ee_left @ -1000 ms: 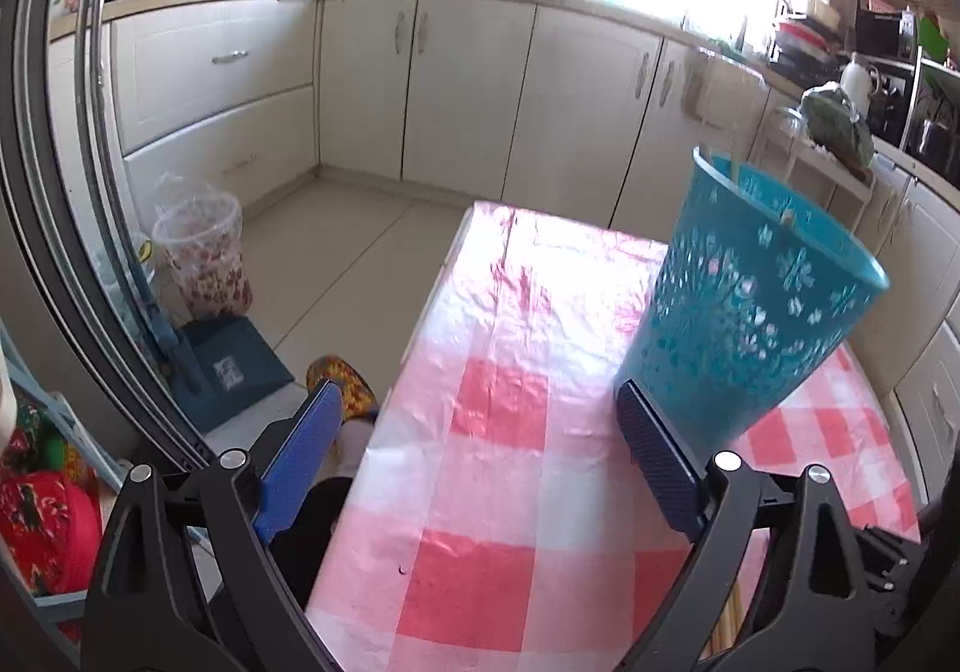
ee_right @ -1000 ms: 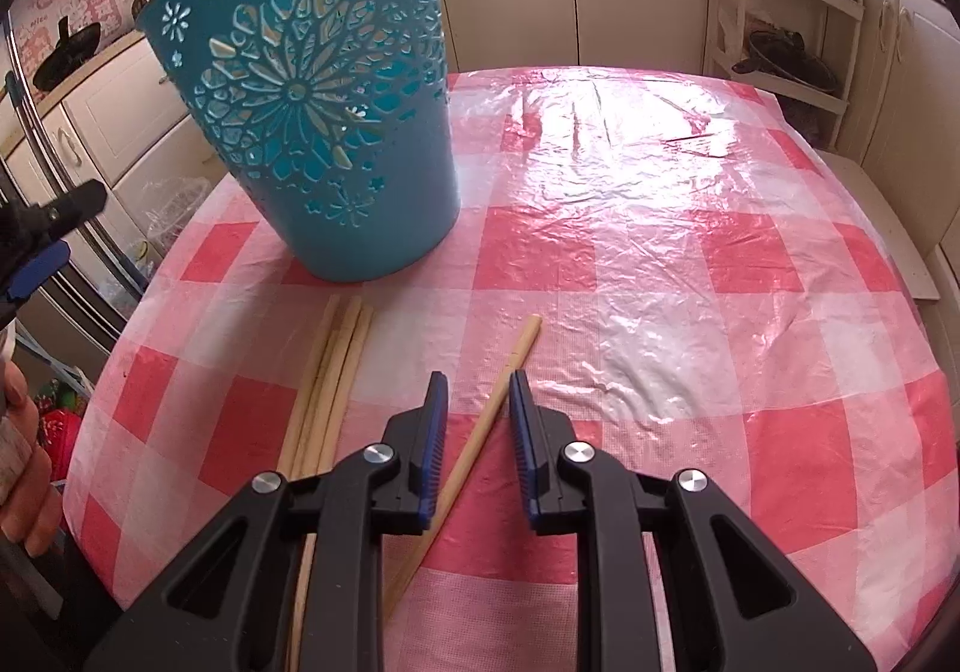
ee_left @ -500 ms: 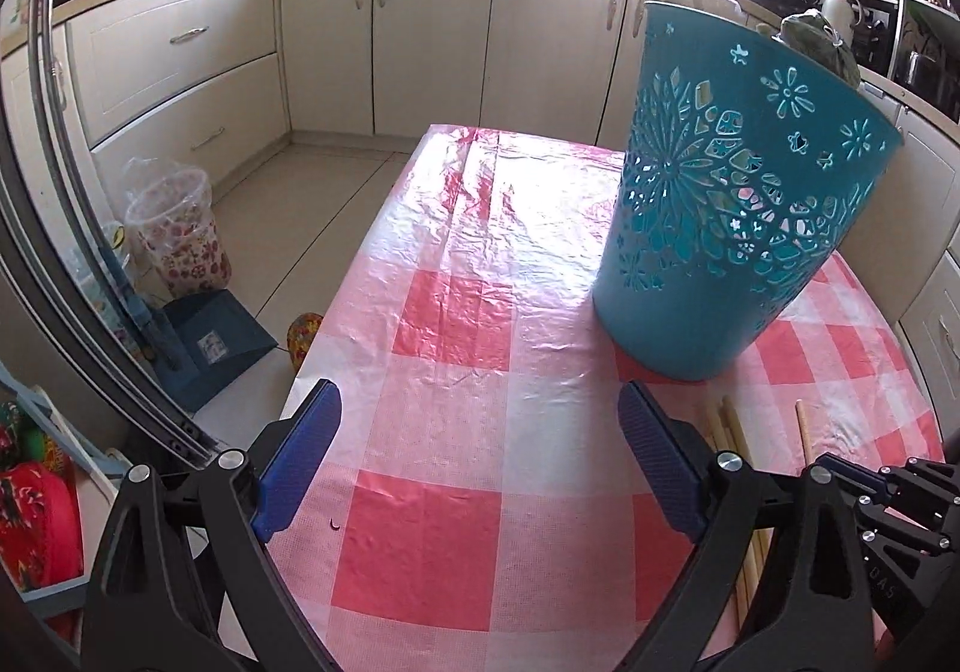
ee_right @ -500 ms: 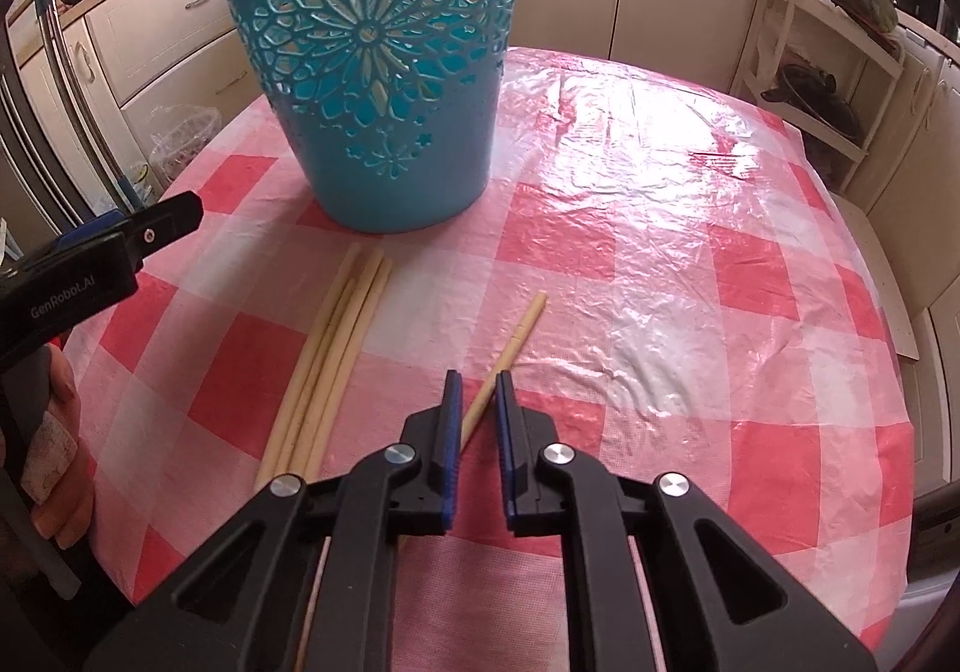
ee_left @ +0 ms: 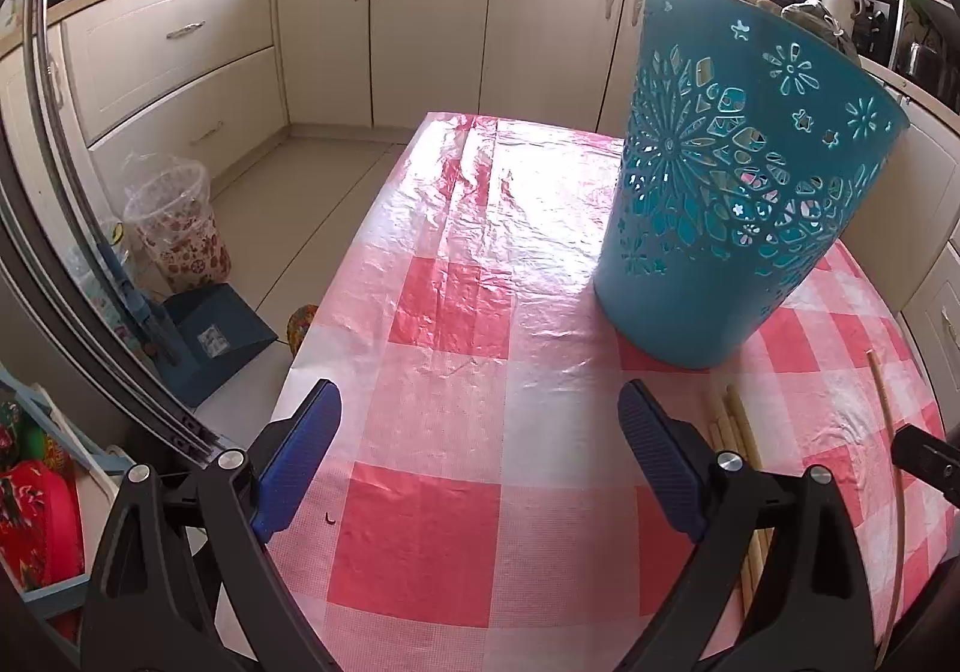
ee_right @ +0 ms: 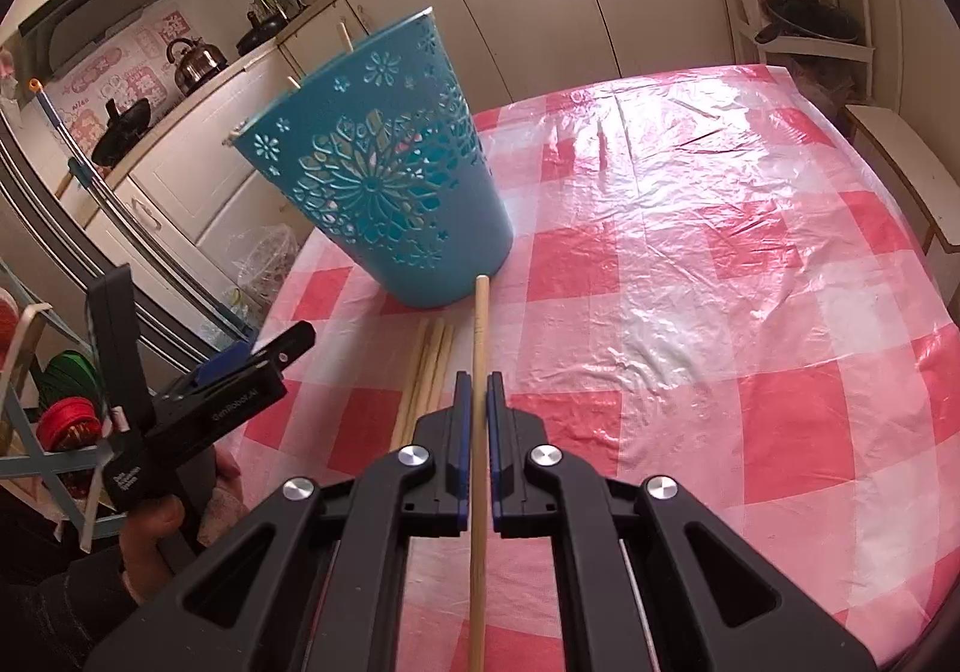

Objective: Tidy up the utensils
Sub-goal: 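Raise the chopstick over the teal basket and release it with the right tool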

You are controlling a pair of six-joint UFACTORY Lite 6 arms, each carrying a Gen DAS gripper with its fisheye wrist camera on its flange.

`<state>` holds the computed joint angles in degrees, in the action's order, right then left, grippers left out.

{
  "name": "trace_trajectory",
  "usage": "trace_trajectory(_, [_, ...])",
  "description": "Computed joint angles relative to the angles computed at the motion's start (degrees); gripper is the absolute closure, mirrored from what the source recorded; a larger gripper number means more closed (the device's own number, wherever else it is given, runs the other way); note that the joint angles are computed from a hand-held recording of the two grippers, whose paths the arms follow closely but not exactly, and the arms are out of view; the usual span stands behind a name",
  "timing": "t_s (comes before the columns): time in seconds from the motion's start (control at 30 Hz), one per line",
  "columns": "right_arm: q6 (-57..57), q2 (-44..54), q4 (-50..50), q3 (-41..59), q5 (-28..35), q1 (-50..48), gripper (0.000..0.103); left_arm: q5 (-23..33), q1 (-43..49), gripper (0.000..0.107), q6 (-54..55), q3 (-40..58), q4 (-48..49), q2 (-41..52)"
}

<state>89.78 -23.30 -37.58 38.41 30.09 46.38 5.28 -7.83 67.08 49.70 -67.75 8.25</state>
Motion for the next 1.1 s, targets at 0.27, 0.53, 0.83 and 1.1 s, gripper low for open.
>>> trace_trajectory(0.27, [1.92,-3.02,-7.29,9.07,-2.73,-2.27,0.097,2.31,1.64,0.017,-4.48,1.91,3.48,1.96])
trace_trajectory(0.53, [19.61,19.88,-40.76,38.71,-0.42,-7.18,0.097,3.82,2.79,0.017,-1.5,2.49,-0.08,2.96])
trace_trajectory(0.83, [27.1,36.58,-50.2,47.28,11.11,-9.05,0.097,6.25,4.21,0.017,0.09,3.4,-1.97,4.17])
trace_trajectory(1.1, [23.31,34.43,-46.59,41.28,10.6,-6.77,0.096,6.33,4.27,0.017,-0.07,3.37,-2.4,4.11])
